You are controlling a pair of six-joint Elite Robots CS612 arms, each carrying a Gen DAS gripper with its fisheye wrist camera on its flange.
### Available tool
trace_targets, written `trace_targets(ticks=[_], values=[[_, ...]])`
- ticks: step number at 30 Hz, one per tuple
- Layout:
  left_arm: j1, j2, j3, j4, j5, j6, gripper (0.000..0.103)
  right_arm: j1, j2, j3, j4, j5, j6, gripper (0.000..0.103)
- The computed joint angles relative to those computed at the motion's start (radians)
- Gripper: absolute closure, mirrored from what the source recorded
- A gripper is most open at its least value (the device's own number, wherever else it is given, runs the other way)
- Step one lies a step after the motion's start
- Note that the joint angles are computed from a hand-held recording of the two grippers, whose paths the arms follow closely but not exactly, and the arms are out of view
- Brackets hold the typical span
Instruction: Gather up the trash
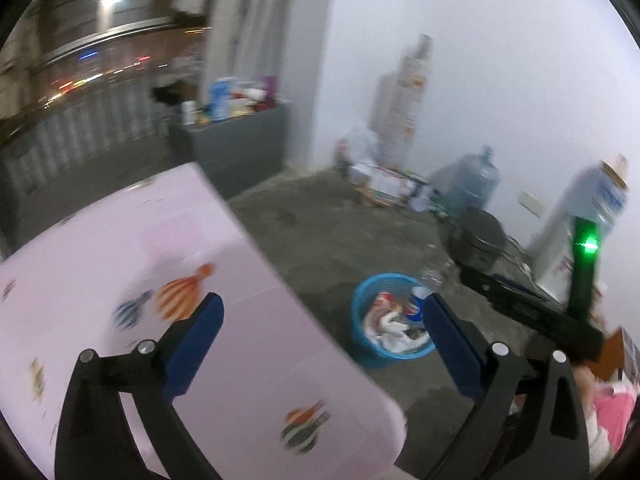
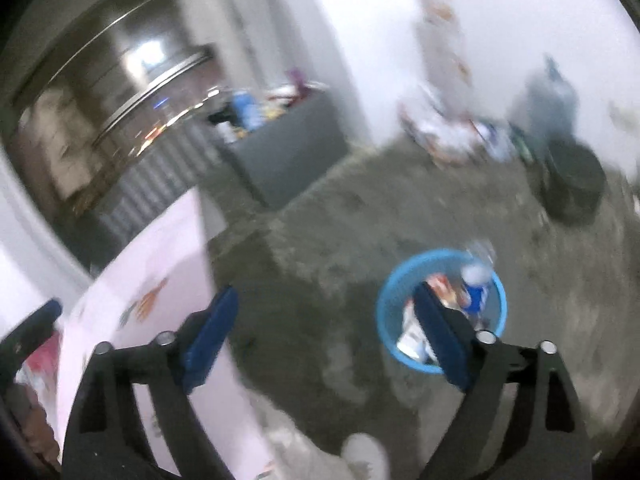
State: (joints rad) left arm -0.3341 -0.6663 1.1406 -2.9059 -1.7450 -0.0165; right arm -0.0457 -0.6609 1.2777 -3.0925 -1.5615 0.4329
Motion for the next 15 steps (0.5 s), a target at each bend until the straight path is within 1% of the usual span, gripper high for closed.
trace_targets(ticks=[1, 2, 3, 4, 5, 7, 10, 13, 15], values=[[0.001, -0.014, 0.026, -0.024, 0.039, -0.024, 0.006, 0.006, -0.001, -0.003, -0.004, -0.001, -0.026, 0.012], [0.001, -0.029, 0.058, -0.057, 0.088, -0.042, 0.006, 0.013, -0.002, -0.007, -0.01, 0.005, -0.052, 0.009], [-0.004, -0.041, 0.084, -0.083, 0.148, -0.05, 0.006, 0.021, -0.006, -0.006, -0.02, 0.019, -0.08, 0.008], [-0.011, -0.056, 0.119, -0.113, 0.25, -0.044, 0.006, 0.026, -0.008, -0.002, -0.042, 0.032, -0.098, 0.008], [-0.017, -0.064, 0.139, -0.128, 0.316, -0.037, 0.005, 0.034, -0.013, 0.004, -0.069, 0.04, -0.113, 0.008], [-0.02, -0.079, 0.177, -0.149, 0.4, -0.033, 0.006, 0.051, -0.021, 0.008, -0.086, 0.009, -0.141, 0.008], [-0.015, -0.106, 0.225, -0.143, 0.452, -0.084, 0.006, 0.073, -0.029, 0.012, -0.116, -0.02, -0.198, 0.008], [-0.005, -0.13, 0.269, -0.142, 0.479, -0.156, 0.006, 0.097, -0.028, 0.02, -0.187, -0.067, -0.289, 0.008], [0.003, -0.144, 0.299, -0.144, 0.483, -0.215, 0.006, 0.111, -0.029, 0.025, -0.212, -0.087, -0.356, 0.008]])
